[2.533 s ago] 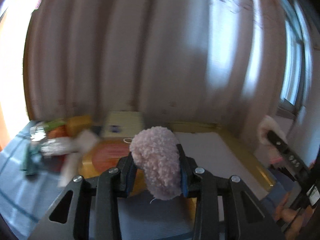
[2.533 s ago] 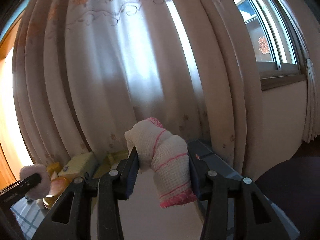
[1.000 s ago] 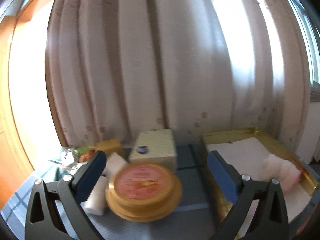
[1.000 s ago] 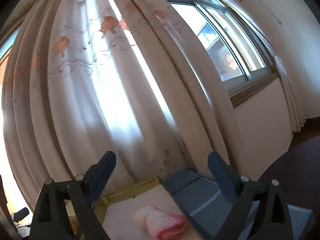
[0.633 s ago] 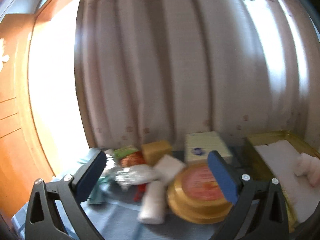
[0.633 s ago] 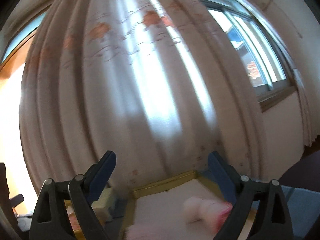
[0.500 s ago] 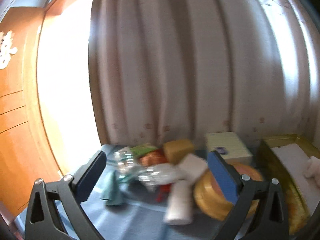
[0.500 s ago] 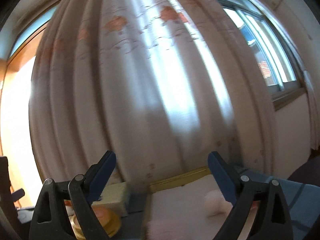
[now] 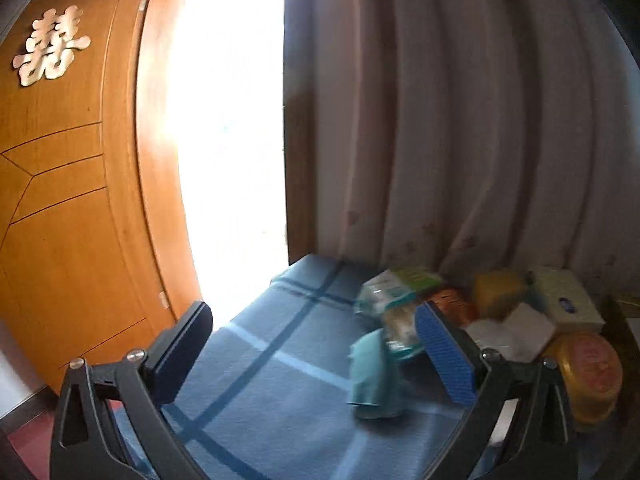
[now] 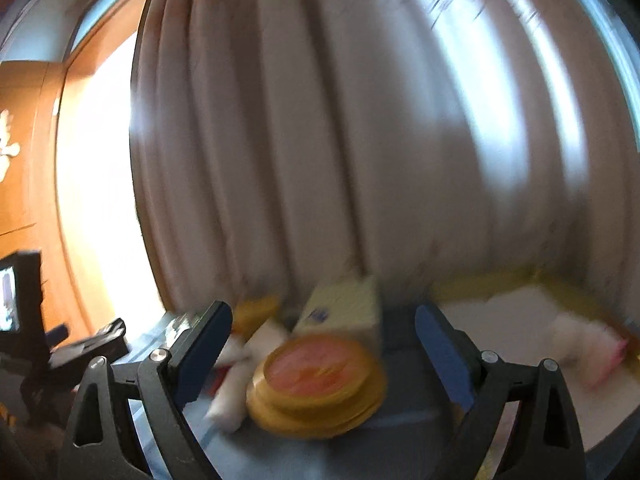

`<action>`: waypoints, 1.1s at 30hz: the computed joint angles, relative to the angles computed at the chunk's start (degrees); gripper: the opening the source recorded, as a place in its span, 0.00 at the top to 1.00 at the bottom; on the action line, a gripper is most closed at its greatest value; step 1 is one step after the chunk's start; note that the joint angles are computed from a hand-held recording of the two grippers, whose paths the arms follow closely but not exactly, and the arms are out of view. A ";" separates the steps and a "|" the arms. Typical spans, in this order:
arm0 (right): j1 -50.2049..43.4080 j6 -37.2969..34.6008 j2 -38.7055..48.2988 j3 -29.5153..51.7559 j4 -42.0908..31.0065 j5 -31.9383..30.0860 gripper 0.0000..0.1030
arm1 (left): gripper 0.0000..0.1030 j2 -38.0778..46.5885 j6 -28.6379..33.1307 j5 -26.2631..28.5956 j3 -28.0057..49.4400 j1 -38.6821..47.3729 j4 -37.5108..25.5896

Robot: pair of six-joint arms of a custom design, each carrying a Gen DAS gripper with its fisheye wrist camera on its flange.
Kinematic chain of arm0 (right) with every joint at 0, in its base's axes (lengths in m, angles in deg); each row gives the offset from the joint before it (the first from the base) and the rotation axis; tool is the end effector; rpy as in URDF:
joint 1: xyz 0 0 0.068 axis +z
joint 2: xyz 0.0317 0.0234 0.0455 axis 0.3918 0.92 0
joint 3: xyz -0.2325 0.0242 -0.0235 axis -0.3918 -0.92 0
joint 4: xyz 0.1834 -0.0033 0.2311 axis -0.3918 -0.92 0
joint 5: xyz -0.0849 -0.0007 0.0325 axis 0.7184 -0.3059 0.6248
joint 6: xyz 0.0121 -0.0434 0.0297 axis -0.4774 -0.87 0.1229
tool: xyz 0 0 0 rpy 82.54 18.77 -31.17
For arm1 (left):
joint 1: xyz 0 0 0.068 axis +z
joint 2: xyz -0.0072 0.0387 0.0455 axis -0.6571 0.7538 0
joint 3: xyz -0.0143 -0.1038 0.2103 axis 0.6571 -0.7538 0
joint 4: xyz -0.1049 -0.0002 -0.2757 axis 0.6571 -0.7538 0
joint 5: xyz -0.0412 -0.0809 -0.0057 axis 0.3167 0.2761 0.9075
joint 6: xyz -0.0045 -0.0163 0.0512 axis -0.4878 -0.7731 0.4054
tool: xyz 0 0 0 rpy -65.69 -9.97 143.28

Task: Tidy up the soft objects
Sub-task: 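Release the towel in the tray and return the right gripper to the pile, then grasp the white roll with the right gripper while the left gripper grasps the teal cloth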

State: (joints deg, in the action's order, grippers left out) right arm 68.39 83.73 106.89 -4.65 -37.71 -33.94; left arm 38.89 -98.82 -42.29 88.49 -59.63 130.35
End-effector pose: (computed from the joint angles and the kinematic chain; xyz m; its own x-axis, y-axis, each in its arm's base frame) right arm 0.2343 0.2000 0.0565 -0.2240 0.1954 -0.9548 0.1044 0.9789 0.1759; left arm 0.3322 -0.0945 0.0433 -0.3650 -0.0858 -0.9270 -0.1941 0.9809 -0.0143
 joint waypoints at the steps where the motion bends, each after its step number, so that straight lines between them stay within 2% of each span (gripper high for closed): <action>1: -0.17 1.70 0.46 1.62 -3.32 -2.76 0.08 | 0.01 0.58 -0.15 0.38 1.10 0.69 -1.29; 6: 0.60 4.40 3.98 8.34 -11.36 -10.87 0.10 | 0.01 1.27 -2.35 3.41 3.27 4.85 -6.29; 10: -0.13 8.39 6.48 12.15 -16.32 -19.78 0.22 | 0.01 2.77 -5.75 6.34 5.80 7.70 -10.42; 15: -2.49 13.35 12.34 18.84 -23.88 -27.78 0.28 | 0.01 4.17 -9.10 9.09 8.01 10.44 -14.26; 20: -6.15 16.70 17.34 26.62 -31.28 -34.87 0.28 | 0.01 4.91 -8.78 8.94 9.39 9.99 -16.32; 30: -7.62 17.68 26.25 41.96 -42.38 -33.05 0.29 | 0.01 7.45 -7.78 11.55 14.31 10.41 -23.04; 33: -7.39 16.72 27.34 44.30 -44.62 -32.70 0.44 | 0.01 8.07 -7.69 12.32 15.45 10.66 -24.68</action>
